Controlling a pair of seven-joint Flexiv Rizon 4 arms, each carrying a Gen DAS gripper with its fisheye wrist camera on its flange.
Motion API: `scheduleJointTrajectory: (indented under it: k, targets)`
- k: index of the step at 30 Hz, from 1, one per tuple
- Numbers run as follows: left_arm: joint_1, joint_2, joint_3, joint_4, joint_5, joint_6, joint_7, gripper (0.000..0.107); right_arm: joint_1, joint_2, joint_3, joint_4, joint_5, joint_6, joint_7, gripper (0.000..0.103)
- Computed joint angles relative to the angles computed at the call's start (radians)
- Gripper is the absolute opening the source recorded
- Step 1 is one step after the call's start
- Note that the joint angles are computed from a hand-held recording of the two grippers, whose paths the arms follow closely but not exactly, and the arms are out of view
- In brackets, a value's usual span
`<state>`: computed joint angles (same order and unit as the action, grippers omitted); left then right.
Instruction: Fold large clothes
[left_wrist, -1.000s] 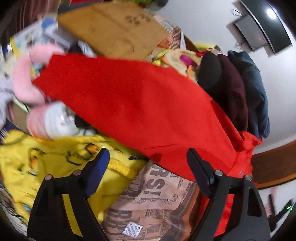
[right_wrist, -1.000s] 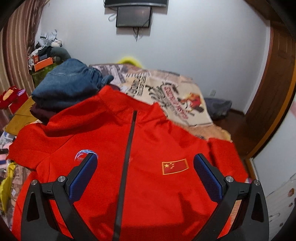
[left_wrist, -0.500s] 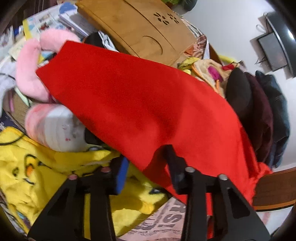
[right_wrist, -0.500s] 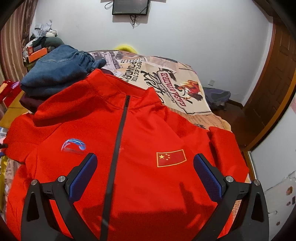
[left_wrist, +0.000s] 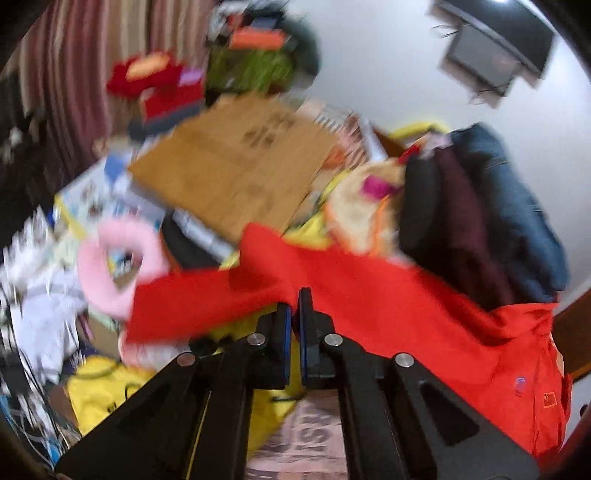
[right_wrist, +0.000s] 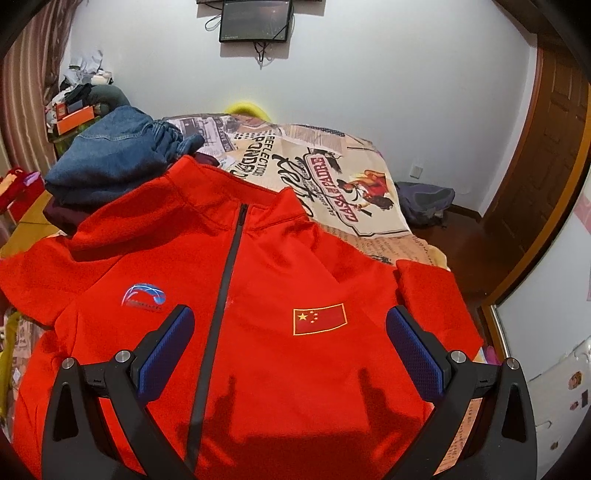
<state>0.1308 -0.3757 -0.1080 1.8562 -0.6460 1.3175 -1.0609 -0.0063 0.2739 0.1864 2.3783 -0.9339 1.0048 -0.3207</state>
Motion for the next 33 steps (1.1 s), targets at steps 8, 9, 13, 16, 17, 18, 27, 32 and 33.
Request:
scheduleJointTrajectory:
  k: [8,9,13,16,17,18,27,32,33]
  targets:
    - [-0.011,0.129,-0.243,0.028,-0.39,0.114,0.4,0.002,-0.028,0.037,-0.002,0.021,-0.025,0.027,0.011,0.103]
    - [-0.026,0.139,-0.262,0.024,-0.442,0.113,0.443,0.002,-0.032,0.042,-0.003,0.025,-0.025,0.034,0.011,0.103]
    - [-0.094,0.165,-0.298,0.002,-0.576,0.071,0.587,0.002,-0.047,0.061,-0.003,0.04,-0.021,0.048,0.005,0.103]
    - [-0.159,0.169,-0.295,-0.005,-0.567,0.048,0.627,0.002,-0.055,0.074,-0.003,0.05,-0.012,0.06,-0.008,0.103]
    - [-0.185,0.161,-0.29,-0.009,-0.528,0.039,0.62,0.002,-0.056,0.082,-0.004,0.055,-0.002,0.066,-0.015,0.103]
    - [-0.206,0.158,-0.281,-0.006,-0.511,0.035,0.62,0.002,-0.059,0.086,-0.005,0.059,0.007,0.074,-0.022,0.103]
    - [-0.4,0.059,-0.146,-0.032,-0.135,-0.112,0.419,0.002,-0.093,0.127,0.008,0.1,0.048,0.096,-0.067,0.103]
    - [-0.435,0.018,-0.112,-0.049,0.048,-0.255,0.292,0.002,-0.098,0.128,0.012,0.116,0.071,0.095,-0.089,0.103]
    - [-0.433,0.016,-0.113,-0.046,0.06,-0.269,0.286,0.002,-0.099,0.124,0.013,0.117,0.072,0.094,-0.091,0.103]
